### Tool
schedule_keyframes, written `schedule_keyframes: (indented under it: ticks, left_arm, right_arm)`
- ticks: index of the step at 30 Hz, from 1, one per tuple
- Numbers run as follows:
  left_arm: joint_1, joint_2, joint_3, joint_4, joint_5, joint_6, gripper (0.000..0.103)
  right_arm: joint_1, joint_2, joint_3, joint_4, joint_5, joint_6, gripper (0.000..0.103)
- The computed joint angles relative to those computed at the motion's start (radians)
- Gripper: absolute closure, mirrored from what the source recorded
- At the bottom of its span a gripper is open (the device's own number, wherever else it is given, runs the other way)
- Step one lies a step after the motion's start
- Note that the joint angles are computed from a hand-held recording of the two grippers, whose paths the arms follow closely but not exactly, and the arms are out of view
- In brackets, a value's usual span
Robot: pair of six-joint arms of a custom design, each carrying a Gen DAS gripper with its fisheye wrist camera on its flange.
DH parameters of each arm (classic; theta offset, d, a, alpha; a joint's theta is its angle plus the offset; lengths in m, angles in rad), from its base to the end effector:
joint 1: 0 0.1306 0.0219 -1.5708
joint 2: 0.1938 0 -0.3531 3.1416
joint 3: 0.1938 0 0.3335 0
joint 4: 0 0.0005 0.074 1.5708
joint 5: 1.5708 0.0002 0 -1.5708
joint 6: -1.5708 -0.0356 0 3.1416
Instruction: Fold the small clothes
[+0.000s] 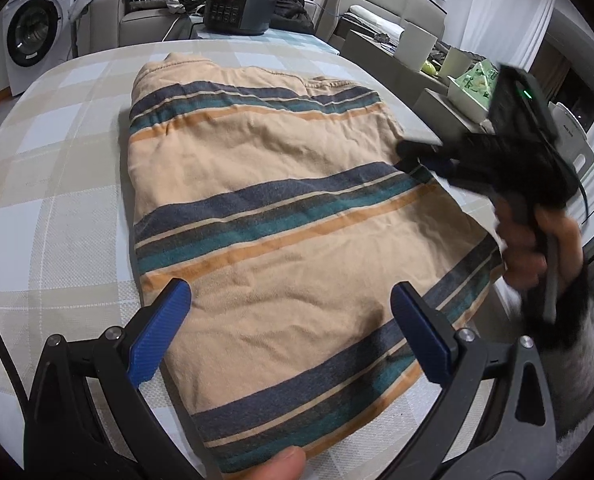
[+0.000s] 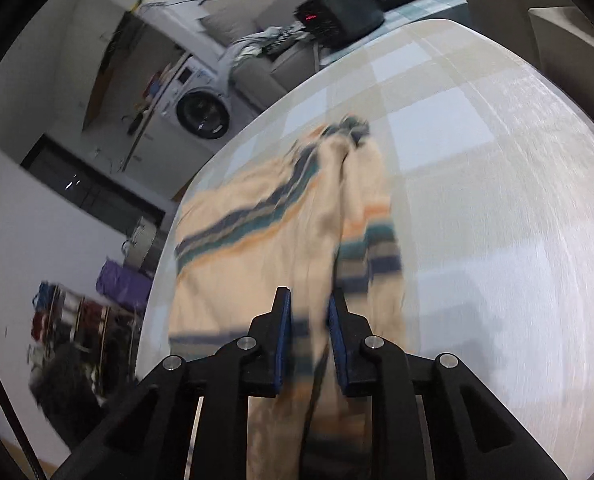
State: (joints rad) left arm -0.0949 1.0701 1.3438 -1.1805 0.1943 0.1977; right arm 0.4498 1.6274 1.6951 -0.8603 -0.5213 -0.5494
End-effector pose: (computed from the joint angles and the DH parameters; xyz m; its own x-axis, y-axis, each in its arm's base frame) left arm 0.3012 -0.0361 0.4714 -0.8103 -0.1165 -0.5744 0.0533 0.9613 -0.2701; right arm 0.4568 0.2397 0.4204 -0.9082 0.0643 -0.4135 -0.2551 0.6981 0.6690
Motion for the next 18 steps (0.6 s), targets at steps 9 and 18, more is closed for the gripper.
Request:
schedule_keyframes:
  ticks: [9, 18]
  left_arm:
    - [0.000, 0.001, -0.012, 0.013, 0.005, -0.019, 0.003]
    - [0.009, 0.003, -0.010, 0.017, 0.015, -0.005, 0.003]
  right_arm:
    - [-0.008, 0.186, 0.333, -0.162, 0.066, 0.138, 0.098]
    - [-0.009, 0.191, 0.354, -0.243, 0.148, 0.201, 0.087]
